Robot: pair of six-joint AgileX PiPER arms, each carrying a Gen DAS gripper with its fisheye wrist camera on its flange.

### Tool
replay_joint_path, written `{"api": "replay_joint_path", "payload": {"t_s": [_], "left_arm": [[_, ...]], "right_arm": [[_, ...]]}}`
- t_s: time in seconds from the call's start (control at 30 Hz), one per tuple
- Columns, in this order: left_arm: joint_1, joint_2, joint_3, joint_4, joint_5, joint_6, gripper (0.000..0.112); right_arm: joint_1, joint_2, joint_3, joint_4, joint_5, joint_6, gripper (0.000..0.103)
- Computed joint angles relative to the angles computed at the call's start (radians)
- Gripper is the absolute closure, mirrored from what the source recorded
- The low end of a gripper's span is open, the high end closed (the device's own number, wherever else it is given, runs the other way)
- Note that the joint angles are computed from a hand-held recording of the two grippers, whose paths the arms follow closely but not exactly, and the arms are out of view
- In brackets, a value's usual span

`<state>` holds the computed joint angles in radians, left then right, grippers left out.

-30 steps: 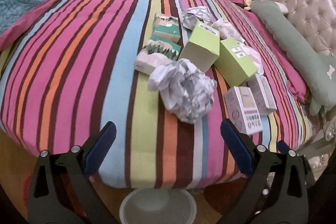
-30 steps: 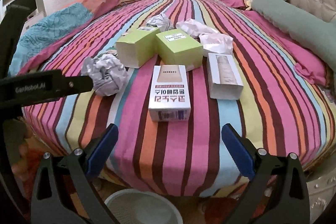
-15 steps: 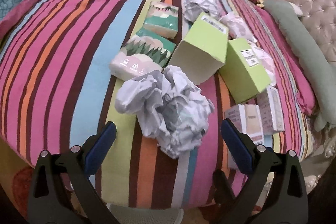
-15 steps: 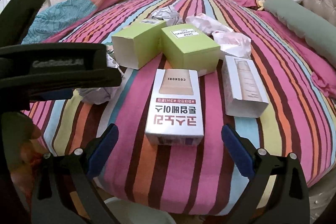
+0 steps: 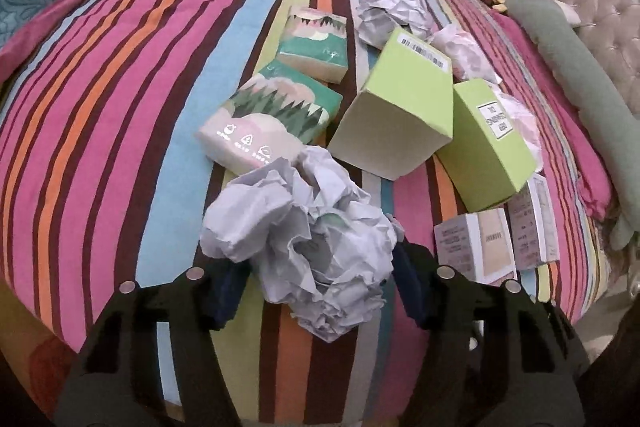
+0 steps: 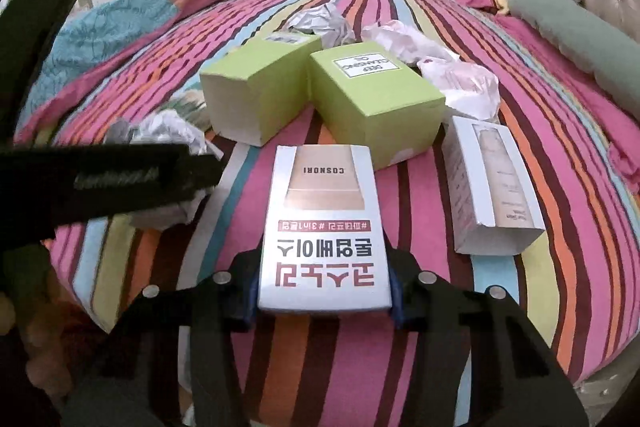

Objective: Collect trash
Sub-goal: 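Reach the left tool to the crumpled paper ball while the right tool reaches the white cosmetic box, then close the left tool on the paper ball while the right tool grips the white box, lift both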

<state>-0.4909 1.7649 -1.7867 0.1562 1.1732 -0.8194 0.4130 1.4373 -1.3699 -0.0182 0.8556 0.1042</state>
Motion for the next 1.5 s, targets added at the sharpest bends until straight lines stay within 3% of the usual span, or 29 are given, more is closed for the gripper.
{"api": "replay_joint_path", "payload": {"t_s": [0.47, 0.63, 0.8, 1.0, 1.23, 1.5], "left_arm": [[-0.076, -0.249, 0.218, 0.058, -0.05, -0.008, 0.051], [-0.19, -0.404, 0.361, 0.11, -0.042, -0.051, 0.051], [-0.383, -0.531, 0.522, 0.166, -0.002, -0.172, 0.051], [-0.457, -0.606, 0.69, 0.101, -0.041, -0.272, 0.051], [-0.445, -0.57, 0.849, -0.095, -0.149, -0.228, 0.051], [-0.395, -0.369, 0.905, -0.322, -0.254, 0.005, 0.051]], "right_arm": [[-0.117, -0.154, 0.024, 0.225, 0.137, -0.058, 0.058], [-0.116, -0.286, 0.107, 0.206, 0.175, 0.016, 0.058], [-0.024, -0.372, 0.184, 0.109, 0.208, 0.143, 0.058], [0.021, -0.429, 0.31, 0.126, 0.247, 0.285, 0.058], [-0.08, -0.414, 0.464, 0.316, 0.297, 0.251, 0.058], [-0.249, -0.267, 0.649, 0.558, 0.307, 0.111, 0.058]]}}
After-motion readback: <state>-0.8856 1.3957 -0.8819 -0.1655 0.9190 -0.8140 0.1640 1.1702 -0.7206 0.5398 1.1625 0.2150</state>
